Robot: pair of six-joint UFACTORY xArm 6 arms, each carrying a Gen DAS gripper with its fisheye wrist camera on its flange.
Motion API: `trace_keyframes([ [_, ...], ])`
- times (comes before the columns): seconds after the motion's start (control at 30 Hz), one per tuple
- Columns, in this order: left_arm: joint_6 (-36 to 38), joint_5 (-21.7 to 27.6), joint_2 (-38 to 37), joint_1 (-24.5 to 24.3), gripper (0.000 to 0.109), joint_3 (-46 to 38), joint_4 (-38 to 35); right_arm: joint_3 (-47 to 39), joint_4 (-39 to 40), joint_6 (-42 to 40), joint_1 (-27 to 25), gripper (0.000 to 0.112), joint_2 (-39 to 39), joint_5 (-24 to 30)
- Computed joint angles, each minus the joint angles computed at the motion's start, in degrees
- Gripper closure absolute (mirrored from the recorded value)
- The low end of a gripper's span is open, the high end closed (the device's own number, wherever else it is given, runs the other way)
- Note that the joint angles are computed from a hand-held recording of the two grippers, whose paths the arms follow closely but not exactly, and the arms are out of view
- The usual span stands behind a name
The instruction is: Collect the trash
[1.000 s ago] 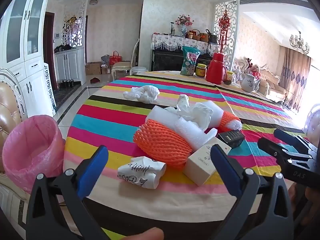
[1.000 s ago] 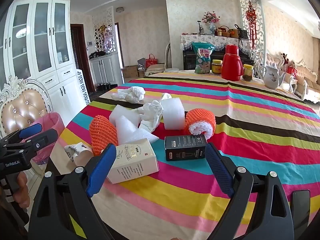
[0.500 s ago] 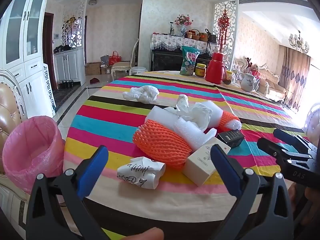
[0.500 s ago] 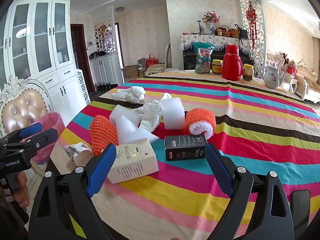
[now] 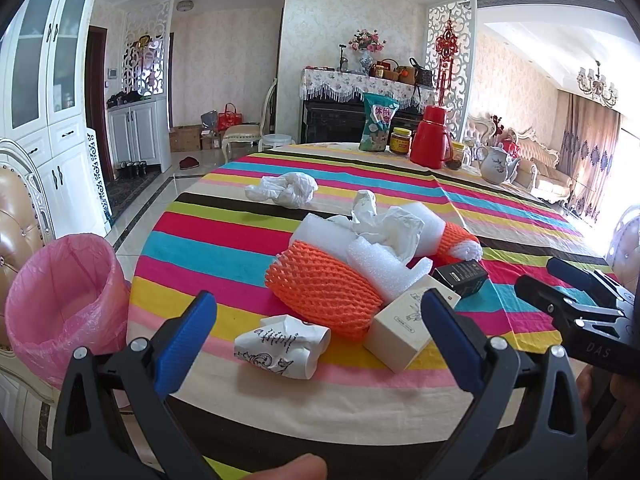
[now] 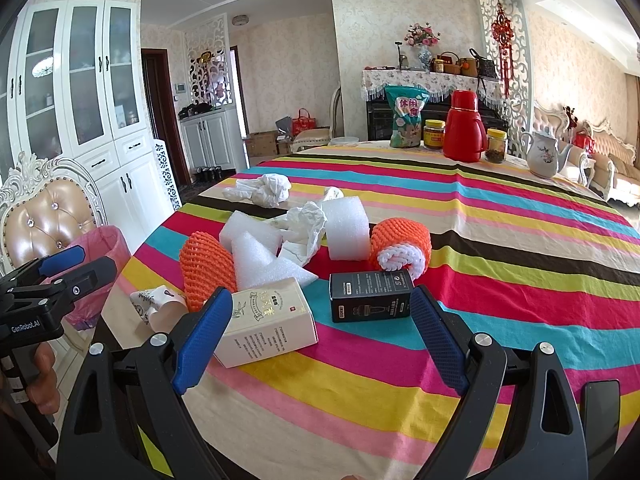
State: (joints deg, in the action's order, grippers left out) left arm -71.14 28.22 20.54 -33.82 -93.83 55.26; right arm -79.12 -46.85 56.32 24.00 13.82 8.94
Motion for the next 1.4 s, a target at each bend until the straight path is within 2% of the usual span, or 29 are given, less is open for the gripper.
trace_keyframes([
  [1.4, 0.6, 0.21, -0.51, 0.02, 0.01, 0.2, -0.67, 0.2, -0.18, 0.32, -0.01, 0.027, -0.22, 0.05],
])
